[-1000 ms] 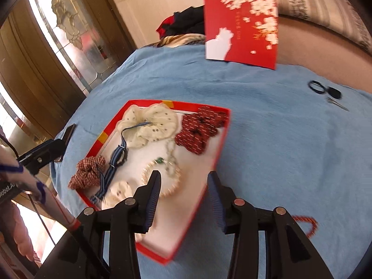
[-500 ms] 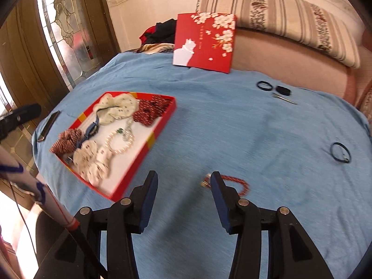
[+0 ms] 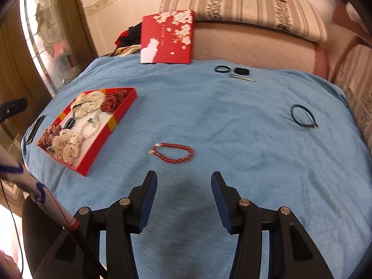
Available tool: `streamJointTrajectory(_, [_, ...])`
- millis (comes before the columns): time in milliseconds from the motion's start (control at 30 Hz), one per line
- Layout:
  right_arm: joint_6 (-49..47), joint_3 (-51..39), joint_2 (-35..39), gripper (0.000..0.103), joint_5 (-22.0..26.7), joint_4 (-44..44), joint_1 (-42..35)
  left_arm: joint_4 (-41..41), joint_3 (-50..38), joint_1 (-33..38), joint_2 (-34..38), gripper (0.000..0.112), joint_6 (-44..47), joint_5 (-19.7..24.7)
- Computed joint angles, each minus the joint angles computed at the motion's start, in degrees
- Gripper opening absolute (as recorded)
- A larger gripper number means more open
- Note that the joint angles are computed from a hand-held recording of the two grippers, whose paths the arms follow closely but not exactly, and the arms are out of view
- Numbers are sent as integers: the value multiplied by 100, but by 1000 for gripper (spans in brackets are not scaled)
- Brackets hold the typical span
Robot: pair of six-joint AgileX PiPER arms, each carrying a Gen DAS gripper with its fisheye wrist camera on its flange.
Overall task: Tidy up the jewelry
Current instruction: 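Withdraw both tools from the tray toward the red bead bracelet, then grasp the red bead bracelet with left tool while right grasps the black cord strap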
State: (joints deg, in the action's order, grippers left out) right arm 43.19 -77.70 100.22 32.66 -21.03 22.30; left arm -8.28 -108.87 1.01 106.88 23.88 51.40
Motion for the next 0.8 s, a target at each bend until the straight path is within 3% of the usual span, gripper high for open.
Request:
streamJointTrajectory(433, [179, 1318, -669, 53, -613, 182, -771, 535, 231, -717, 87, 56, -276, -2])
streamJointTrajectory(800, [-201, 1755, -759, 55, -916, 610, -1380, 916, -33, -1219, 568, 56, -536, 194])
